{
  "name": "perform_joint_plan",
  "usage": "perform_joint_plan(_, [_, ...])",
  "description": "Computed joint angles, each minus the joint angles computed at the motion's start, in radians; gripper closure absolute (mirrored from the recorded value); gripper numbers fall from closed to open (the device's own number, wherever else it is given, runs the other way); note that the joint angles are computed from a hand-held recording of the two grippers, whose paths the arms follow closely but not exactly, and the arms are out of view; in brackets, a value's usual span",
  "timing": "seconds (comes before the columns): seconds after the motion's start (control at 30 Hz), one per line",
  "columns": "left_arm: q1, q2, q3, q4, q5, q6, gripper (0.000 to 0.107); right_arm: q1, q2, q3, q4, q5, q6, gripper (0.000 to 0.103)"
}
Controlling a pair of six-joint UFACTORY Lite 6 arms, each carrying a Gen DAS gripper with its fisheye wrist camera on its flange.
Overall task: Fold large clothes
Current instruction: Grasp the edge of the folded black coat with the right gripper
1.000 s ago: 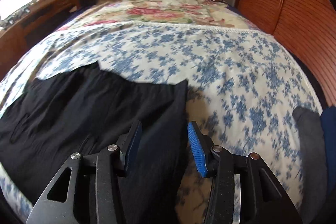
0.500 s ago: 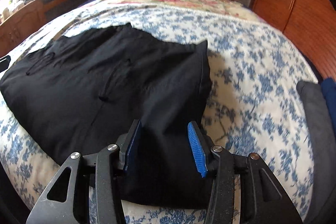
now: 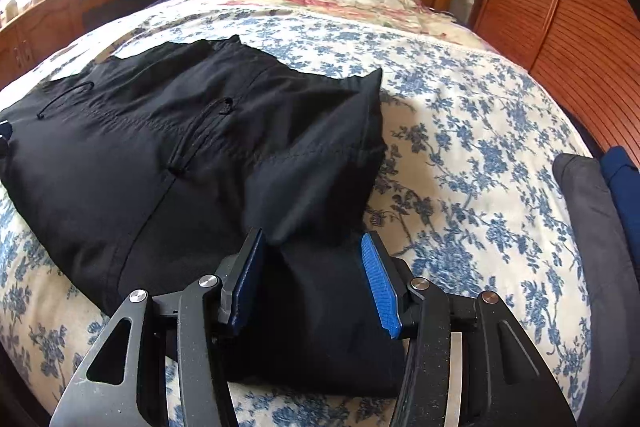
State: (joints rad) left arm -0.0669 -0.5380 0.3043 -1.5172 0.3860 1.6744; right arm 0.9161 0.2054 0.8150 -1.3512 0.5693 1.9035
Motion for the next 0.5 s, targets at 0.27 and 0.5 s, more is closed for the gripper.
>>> perform_joint_plan(0.27, [-0.221, 0.091, 0.048, -0.199, -0.143, 0.104, 0.075, -0.030, -0.059, -0.066, -0.002, -0.054, 0.020, 0.043])
perform_joint_plan(0.5, [-0.258, 0.146, 0.056, -0.384, -0.183, 0.279, 0.074, -0.090, -0.095, -0.122, -0.040, -0.167, 0.070, 0.035])
